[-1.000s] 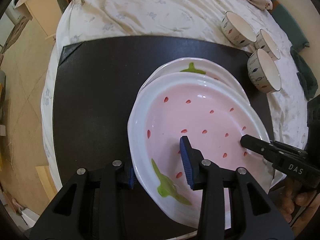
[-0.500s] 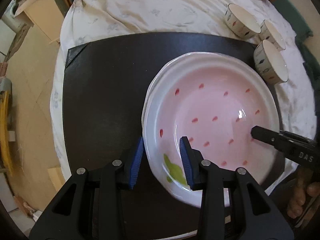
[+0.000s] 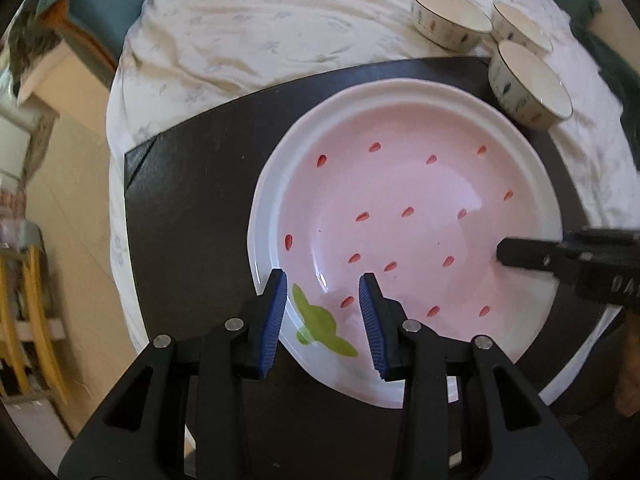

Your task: Organize plates and bowls

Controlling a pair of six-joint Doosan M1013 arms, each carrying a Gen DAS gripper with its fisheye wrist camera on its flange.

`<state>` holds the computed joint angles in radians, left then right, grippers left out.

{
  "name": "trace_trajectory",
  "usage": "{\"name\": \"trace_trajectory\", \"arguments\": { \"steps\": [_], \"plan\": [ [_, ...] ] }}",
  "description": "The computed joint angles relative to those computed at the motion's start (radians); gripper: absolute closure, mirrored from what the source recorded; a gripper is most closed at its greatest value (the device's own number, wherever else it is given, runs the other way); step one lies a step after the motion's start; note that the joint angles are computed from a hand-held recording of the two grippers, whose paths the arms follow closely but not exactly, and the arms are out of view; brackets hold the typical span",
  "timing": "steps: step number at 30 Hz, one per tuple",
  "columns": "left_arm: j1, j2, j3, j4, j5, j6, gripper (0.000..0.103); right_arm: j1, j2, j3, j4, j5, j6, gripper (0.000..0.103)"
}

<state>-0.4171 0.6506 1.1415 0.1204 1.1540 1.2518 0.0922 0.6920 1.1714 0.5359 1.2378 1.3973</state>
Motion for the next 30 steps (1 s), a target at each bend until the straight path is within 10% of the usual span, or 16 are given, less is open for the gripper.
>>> {"name": "trace_trajectory", "arguments": {
  "steps": [9,30],
  "plan": [
    [-0.037,0.007,0.007,0.127,0.002,0.064,0.070,-0.020,0.021,-0.027,0.048,0.082,0.035,0.079],
    [0.022,-0.028,0.024,-0.024,-0.071,-0.086,0.069,-0.043,-0.014,0.003,-0.007,0.022,0.071,0.076]
  ]
}}
